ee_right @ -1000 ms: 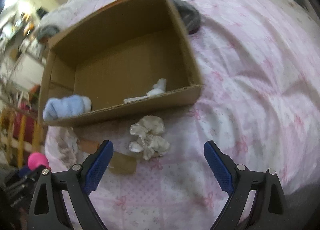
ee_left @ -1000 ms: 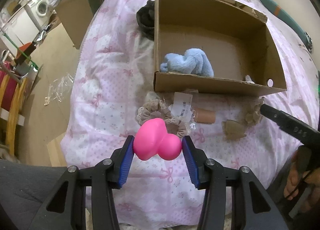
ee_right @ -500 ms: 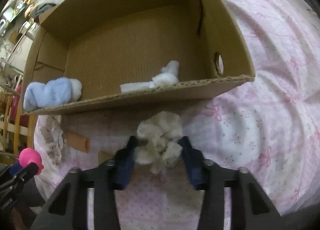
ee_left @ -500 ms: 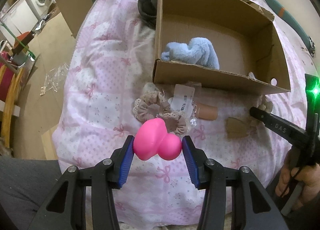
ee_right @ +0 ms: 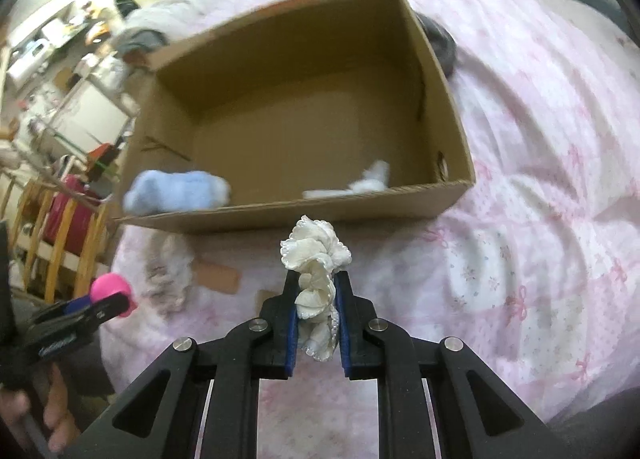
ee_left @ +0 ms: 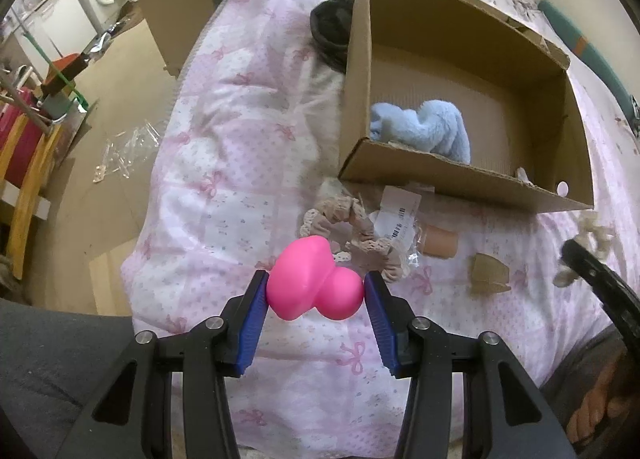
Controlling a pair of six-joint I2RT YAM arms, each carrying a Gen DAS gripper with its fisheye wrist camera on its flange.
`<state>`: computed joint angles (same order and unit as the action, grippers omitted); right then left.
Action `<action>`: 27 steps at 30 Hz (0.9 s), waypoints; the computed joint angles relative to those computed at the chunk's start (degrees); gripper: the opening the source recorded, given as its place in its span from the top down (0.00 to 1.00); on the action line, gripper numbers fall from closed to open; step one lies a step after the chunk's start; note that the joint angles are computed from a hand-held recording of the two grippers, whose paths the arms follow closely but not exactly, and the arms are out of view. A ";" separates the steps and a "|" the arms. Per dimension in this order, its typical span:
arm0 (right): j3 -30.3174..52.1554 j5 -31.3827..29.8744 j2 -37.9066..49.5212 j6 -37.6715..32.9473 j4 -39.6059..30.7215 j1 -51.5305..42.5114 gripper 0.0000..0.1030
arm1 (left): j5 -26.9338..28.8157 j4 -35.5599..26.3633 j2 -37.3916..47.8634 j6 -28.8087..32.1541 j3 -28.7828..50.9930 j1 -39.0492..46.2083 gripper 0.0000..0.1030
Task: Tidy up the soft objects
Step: 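Carry the pink toy and white cloth over the box and release them inside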
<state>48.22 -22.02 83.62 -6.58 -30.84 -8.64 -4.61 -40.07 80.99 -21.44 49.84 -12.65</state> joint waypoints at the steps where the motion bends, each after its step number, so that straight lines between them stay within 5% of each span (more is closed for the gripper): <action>1: -0.99 -0.64 -2.20 -0.25 0.09 0.04 0.83 | -0.31 -0.05 -0.57 -0.08 -0.20 -0.21 0.57; 14: -5.90 -14.22 -23.60 -3.16 -3.35 -6.76 0.83 | -4.35 -1.26 -11.82 -1.22 -0.92 -1.23 0.57; 27: 2.49 -18.13 -16.36 -2.83 -3.43 -9.66 0.83 | -4.32 -3.81 -5.78 2.28 10.49 0.20 0.57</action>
<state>50.72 -40.15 67.26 -9.41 -34.28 -18.30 -8.92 -43.88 75.21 -19.16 60.33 -12.45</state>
